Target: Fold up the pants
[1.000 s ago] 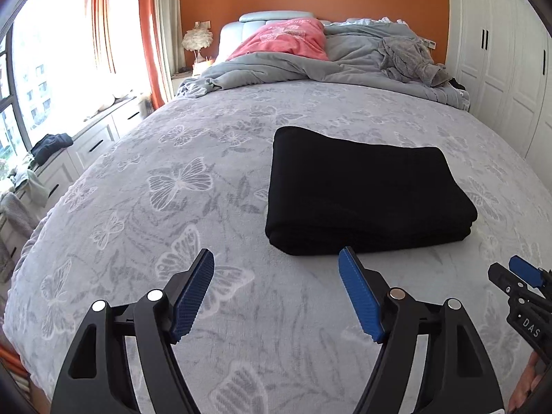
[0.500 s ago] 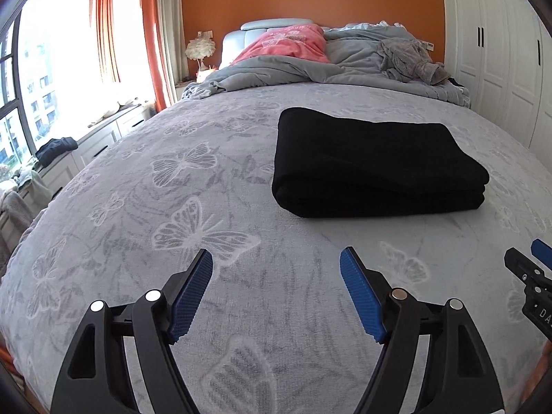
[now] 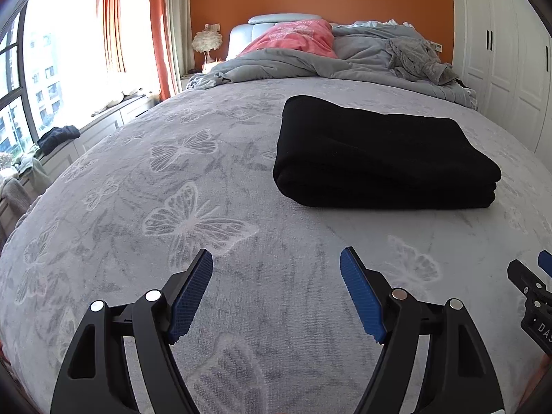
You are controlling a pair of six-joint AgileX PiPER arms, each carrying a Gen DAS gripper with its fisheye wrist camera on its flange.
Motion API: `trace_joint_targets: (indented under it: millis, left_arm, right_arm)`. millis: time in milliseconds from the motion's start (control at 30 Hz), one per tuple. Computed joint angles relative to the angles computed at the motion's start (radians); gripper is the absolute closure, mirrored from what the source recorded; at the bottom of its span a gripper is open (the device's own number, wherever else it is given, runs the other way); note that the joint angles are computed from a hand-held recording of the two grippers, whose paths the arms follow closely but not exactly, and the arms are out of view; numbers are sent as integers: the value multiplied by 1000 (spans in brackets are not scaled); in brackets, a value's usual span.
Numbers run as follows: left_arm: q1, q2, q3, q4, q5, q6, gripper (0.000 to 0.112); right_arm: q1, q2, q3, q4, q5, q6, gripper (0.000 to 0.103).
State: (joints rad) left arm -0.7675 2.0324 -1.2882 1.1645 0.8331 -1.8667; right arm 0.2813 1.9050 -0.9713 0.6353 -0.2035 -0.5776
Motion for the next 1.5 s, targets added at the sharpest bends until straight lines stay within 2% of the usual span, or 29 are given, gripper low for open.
trace_joint_targets:
  millis: [167, 567, 767, 867, 1033, 1133, 1233, 1367, 1500]
  left_arm:
    - [5, -3, 8, 3, -16, -5, 39]
    - [-10, 1, 7, 31, -16, -4, 40]
    - [-13, -3, 12, 48, -39, 2, 47]
    - [-26, 9, -13, 33, -10, 40, 47]
    - [-51, 16, -33, 58, 12, 68, 44]
    - [-43, 13, -34, 48, -22, 81, 27]
    - [-39, 6, -25, 60, -43, 63, 27]
    - [-64, 9, -17, 104, 24, -24, 26]
    - [-57, 5, -11, 101, 23, -41, 27]
  right_arm:
    - [3, 5, -12, 98, 4, -94, 31]
    - [0, 6, -13, 84, 6, -83, 31]
    - [-1, 7, -14, 81, 7, -82, 30]
    - [0, 2, -9, 75, 5, -70, 30]
    - [-1, -2, -6, 69, 6, -60, 30]
    - [-1, -2, -5, 64, 4, -56, 30]
    - [-1, -1, -6, 64, 5, -53, 28]
    - [4, -10, 3, 73, -1, -53, 26]
    - [7, -12, 4, 88, -3, -64, 26]
